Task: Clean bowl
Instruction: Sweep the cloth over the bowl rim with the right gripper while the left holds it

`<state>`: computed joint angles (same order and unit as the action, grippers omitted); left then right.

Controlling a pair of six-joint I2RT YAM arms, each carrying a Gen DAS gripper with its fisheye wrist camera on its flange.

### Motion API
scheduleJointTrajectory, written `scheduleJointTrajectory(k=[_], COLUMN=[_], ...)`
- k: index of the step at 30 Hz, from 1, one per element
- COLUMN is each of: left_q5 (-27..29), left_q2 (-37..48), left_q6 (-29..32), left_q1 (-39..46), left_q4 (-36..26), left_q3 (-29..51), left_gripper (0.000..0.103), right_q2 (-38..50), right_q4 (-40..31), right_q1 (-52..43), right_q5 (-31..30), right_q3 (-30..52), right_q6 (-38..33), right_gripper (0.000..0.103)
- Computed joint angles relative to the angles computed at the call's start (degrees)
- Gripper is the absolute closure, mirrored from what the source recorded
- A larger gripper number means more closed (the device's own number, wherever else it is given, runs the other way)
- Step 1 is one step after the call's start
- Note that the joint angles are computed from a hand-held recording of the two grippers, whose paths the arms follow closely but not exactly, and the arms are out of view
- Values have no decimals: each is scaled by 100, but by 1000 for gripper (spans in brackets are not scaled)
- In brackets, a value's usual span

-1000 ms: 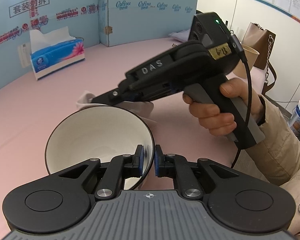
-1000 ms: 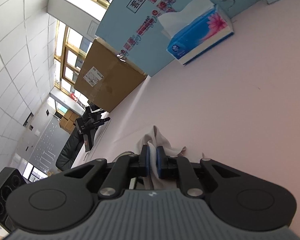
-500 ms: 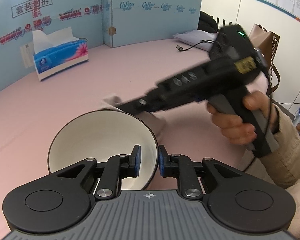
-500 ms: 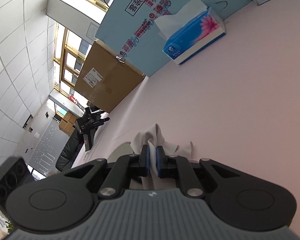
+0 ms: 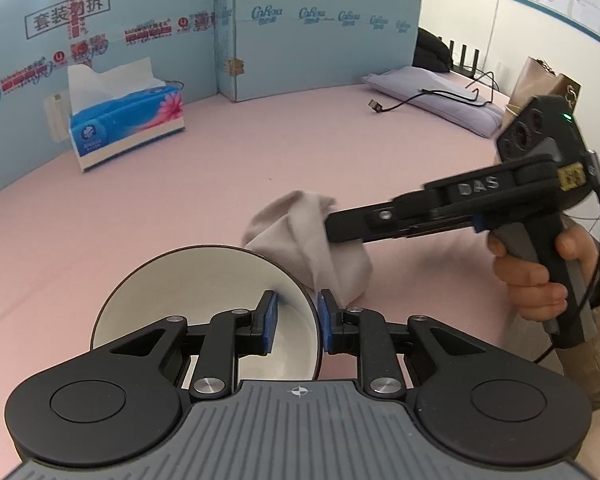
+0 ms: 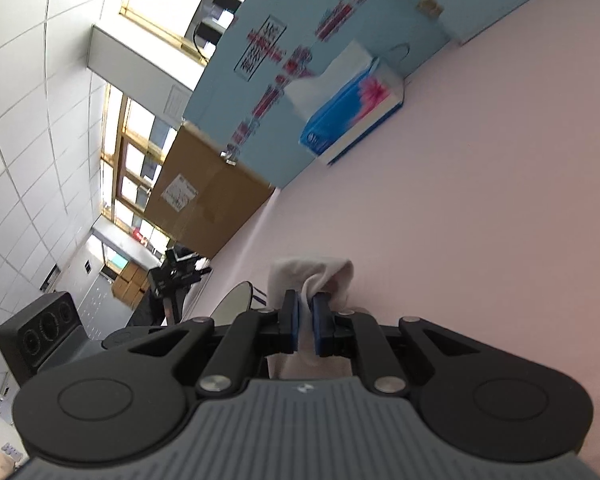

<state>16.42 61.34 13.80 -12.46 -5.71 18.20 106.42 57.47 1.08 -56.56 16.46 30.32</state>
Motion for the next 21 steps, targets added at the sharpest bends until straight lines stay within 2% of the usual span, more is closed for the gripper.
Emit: scheduleJointTrajectory(k=[5,10,13,16,21], left_q5=[68,174,288,156,340], left_q2=[-123,-958,-1332,-1690,-1906], left_q6=[127,468,655,663,699], left_q1=[53,247,420,328,514], left_q4=[-212,-979,-1373,-1545,-1667], left_q3=[20,-96,-140,-307,-396], left_gripper=[83,93,92,91,89], right_q2=[-34,149,428,515,745], right_q4=[114,318,669,731,1213], right_q1=[22,220,387,615,709], right_q5=[71,101,-84,-58,-354], right_q3=[-34,24,76,131,170], right_q6=[-22,57,274,364,721], right_gripper=[92,92,92,92,92])
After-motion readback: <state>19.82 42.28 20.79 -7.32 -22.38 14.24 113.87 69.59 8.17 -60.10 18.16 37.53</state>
